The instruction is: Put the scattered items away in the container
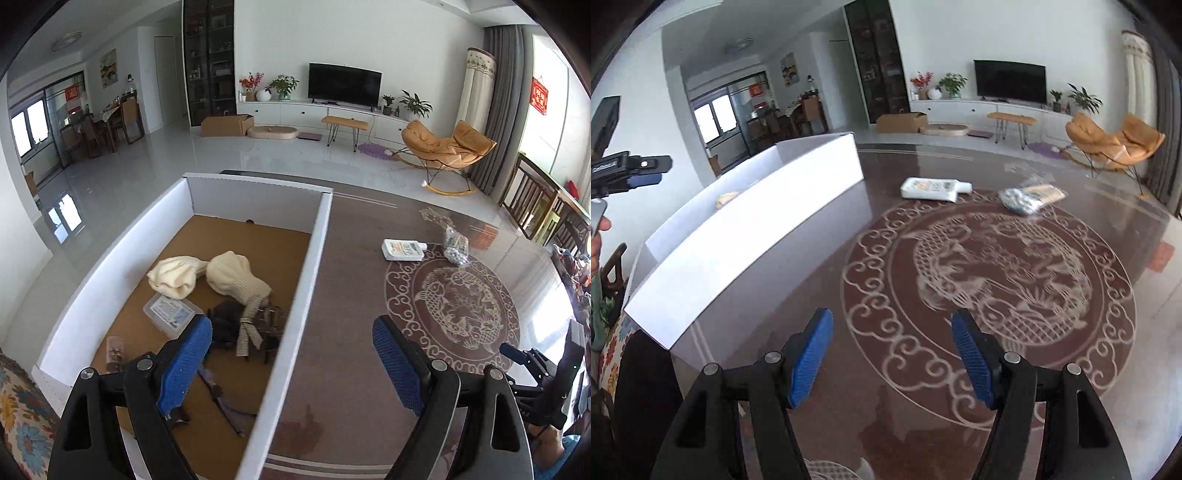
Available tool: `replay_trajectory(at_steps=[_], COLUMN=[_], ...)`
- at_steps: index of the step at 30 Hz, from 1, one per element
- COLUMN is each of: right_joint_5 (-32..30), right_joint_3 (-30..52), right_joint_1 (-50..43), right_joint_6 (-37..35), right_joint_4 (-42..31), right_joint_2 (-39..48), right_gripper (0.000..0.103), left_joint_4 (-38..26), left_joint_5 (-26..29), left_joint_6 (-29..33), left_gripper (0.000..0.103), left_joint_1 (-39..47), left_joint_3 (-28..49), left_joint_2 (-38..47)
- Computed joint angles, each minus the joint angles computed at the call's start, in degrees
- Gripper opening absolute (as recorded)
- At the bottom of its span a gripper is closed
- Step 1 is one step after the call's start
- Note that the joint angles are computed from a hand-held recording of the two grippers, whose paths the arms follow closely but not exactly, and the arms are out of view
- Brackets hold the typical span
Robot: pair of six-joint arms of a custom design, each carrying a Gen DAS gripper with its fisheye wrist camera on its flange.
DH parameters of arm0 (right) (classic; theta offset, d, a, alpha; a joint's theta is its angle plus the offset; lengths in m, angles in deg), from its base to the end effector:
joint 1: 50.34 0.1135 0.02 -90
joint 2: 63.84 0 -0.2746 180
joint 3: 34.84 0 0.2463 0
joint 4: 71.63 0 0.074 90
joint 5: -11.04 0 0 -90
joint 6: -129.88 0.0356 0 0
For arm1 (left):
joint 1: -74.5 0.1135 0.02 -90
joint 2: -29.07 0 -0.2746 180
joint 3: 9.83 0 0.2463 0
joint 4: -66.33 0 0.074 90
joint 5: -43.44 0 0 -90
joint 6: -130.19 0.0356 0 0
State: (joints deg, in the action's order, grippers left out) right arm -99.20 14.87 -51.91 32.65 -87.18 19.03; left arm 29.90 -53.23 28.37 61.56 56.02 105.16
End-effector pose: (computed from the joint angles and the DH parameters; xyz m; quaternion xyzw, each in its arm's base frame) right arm 0.2632 0.0051 0.1706 -0.1074 0.9170 0.1373 0.3587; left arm 0.2654 -0.0567 0.2567 -0.0124 0.9279 -0.0262 0.3716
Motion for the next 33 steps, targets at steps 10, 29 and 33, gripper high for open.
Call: replay_trajectory(at_steps=[10,29,33], right_joint_5=[-3.29,-2.04,-1.91], right_joint_3=[1.38,0.42,0.27], right_joint_1=[-18.88,-18.54,-18.45], right_joint_6=[-5.09,-4.33,-4.35], right_joint_4=[-1.61,0.96,1.26], right_joint_2=[6.6,7.15,7.28], right_gripper=[0.068,0.069,0.069], left_joint_4=[16.43,23.33,24.25], left_joint_5=[-3.11,-6.59,-7.19], left_joint_6=[-15.06,-17.39,-17.03], left_gripper=[0.09,0.09,0.09], left_joint_1=[-23.36,-27.14,-27.35], left_joint_3=[4.36,11.32,10.86], left_joint_2=[27.05,43.51,43.56])
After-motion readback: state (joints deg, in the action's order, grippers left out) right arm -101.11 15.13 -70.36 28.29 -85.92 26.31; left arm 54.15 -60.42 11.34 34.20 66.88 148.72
